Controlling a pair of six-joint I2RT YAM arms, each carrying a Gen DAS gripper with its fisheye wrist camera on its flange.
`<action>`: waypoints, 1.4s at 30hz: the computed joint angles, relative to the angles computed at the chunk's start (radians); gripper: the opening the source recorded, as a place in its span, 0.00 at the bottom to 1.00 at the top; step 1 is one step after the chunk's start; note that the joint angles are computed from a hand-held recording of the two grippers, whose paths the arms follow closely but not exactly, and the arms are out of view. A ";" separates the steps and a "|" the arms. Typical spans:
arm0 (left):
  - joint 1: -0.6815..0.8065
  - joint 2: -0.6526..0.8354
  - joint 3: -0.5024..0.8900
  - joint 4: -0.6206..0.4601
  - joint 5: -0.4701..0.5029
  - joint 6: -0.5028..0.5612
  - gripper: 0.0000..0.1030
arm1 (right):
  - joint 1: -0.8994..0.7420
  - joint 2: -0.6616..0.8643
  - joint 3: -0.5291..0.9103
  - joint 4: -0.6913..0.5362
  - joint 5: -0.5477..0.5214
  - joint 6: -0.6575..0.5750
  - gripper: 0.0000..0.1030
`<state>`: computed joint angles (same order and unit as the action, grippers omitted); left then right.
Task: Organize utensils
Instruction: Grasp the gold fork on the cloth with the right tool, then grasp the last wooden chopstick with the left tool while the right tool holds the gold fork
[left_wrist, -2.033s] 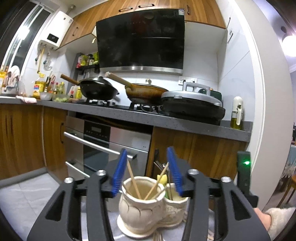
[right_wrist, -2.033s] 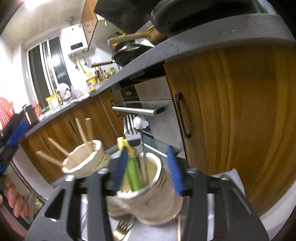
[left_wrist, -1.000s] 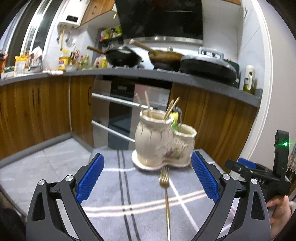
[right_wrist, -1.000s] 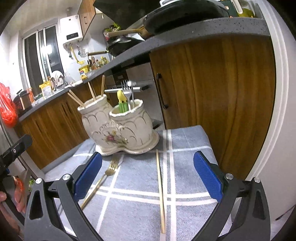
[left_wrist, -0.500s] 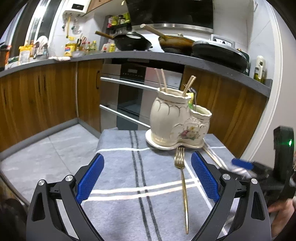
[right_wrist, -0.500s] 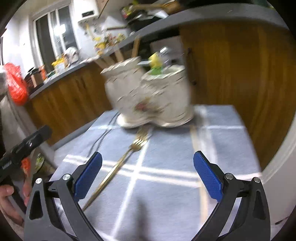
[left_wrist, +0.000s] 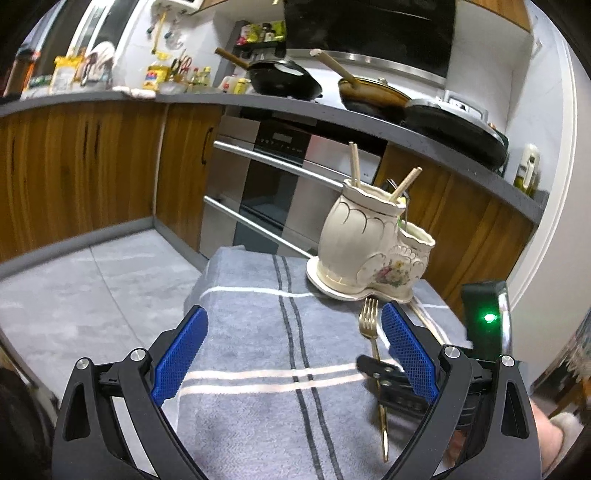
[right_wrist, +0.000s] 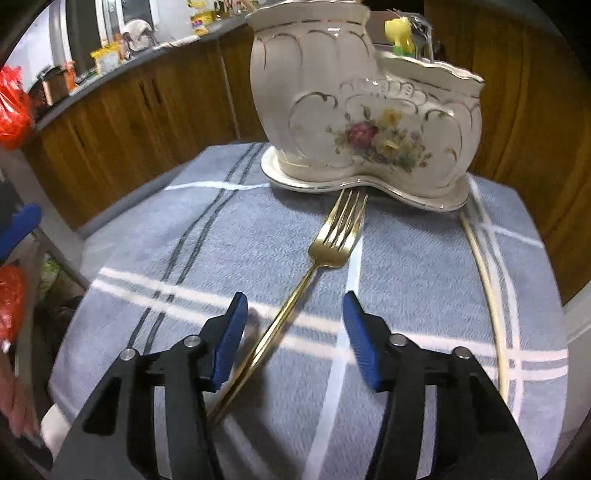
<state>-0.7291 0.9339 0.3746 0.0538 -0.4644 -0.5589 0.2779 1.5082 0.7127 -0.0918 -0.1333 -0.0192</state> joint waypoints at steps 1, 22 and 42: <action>0.009 -0.003 -0.007 0.011 0.018 -0.009 0.92 | 0.024 0.009 0.010 -0.003 0.037 0.003 0.46; -0.170 -0.007 0.102 -0.138 -0.087 -0.036 0.92 | -0.181 -0.330 -0.125 -0.127 -0.171 0.011 0.05; -0.293 0.705 0.689 -0.362 -0.059 -0.211 0.91 | -0.817 -0.188 0.117 -0.291 -0.708 -0.414 0.05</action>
